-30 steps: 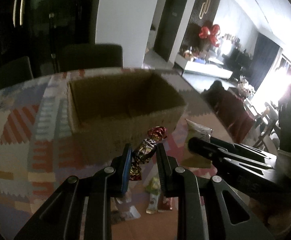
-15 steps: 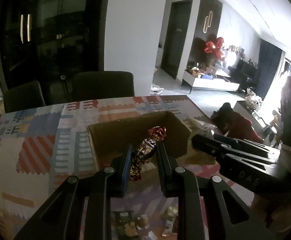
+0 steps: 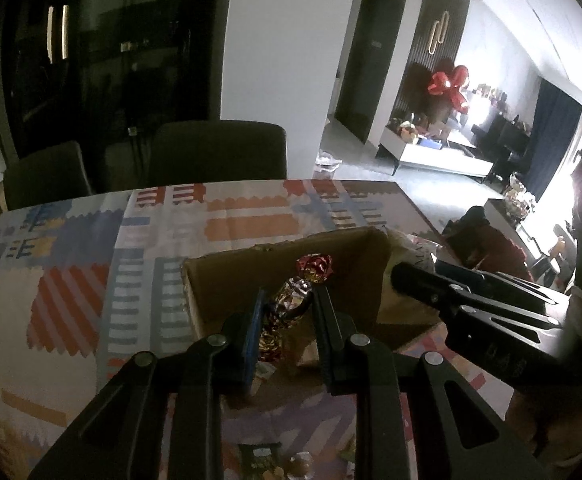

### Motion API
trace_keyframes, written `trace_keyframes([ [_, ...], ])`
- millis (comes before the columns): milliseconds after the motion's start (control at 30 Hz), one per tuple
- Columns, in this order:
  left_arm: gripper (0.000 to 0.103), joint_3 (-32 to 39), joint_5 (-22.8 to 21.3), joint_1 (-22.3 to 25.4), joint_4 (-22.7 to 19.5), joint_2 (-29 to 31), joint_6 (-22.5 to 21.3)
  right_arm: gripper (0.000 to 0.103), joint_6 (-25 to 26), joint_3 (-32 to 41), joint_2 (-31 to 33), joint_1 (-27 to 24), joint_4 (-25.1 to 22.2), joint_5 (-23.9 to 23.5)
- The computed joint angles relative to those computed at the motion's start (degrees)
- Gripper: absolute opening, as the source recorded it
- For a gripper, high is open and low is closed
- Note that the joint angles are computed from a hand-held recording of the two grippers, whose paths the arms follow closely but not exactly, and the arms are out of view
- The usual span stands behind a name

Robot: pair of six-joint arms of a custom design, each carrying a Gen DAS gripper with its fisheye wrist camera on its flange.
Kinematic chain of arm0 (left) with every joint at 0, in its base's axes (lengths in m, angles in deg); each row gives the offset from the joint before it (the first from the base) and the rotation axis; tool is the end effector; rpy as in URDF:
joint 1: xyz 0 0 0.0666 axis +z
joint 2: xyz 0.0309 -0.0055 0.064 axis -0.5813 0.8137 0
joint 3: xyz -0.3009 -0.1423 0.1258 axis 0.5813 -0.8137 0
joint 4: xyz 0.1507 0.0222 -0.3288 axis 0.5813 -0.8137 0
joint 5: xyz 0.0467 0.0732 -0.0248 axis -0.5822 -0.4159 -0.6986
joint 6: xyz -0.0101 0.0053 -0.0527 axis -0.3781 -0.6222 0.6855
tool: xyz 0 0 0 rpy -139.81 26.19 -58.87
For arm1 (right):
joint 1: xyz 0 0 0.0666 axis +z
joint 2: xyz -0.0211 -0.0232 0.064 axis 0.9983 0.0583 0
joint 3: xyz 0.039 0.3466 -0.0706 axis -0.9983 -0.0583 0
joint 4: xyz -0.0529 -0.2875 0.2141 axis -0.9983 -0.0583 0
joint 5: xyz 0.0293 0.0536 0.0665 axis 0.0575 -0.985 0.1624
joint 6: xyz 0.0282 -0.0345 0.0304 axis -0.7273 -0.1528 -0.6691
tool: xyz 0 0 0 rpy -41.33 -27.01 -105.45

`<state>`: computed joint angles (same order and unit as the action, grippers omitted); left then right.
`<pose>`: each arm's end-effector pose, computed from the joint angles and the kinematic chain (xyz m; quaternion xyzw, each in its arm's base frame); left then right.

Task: Organize snacks
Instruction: 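Open both tools to drop the gold candy and DENMA bag into the box, then move both tools back from the box down to the snack pile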

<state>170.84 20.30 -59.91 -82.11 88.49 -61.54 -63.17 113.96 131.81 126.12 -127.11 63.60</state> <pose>0.5087 -0.2334 0.4737 0.1476 0.9131 -0.1324 0.3563 0.4775 0.3795 0.4732 0.0428 0.9171 0.1321 0.3737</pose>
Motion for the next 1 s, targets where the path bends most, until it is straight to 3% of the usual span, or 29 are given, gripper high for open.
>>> trace_keyframes([
  [33,0.035,0.4,-0.5,-0.1,-0.2,0.3,-0.1,0.033,-0.1,0.5,0.4,-0.2,-0.3,0.0],
  [67,0.046,0.6,-0.8,-0.1,-0.2,0.6,-0.1,0.041,-0.2,1.1,0.9,-0.4,-0.9,0.0],
  [133,0.049,0.0,-1.5,-0.2,0.7,0.3,0.0,0.058,-0.8,1.5,1.2,-0.5,-1.6,0.7],
  [167,0.049,0.0,-1.9,-0.3,0.7,0.3,-0.2,0.059,-0.9,1.5,1.3,-0.5,-2.0,1.5],
  [567,0.053,-7.5,-4.1,-1.0,2.7,-5.9,0.0,0.059,-3.3,-5.8,-4.2,2.0,-0.7,4.7],
  [1000,0.053,-20.0,-4.5,-3.2,7.0,-15.1,-1.6,0.059,-8.1,-18.8,-11.9,5.5,2.8,3.8],
])
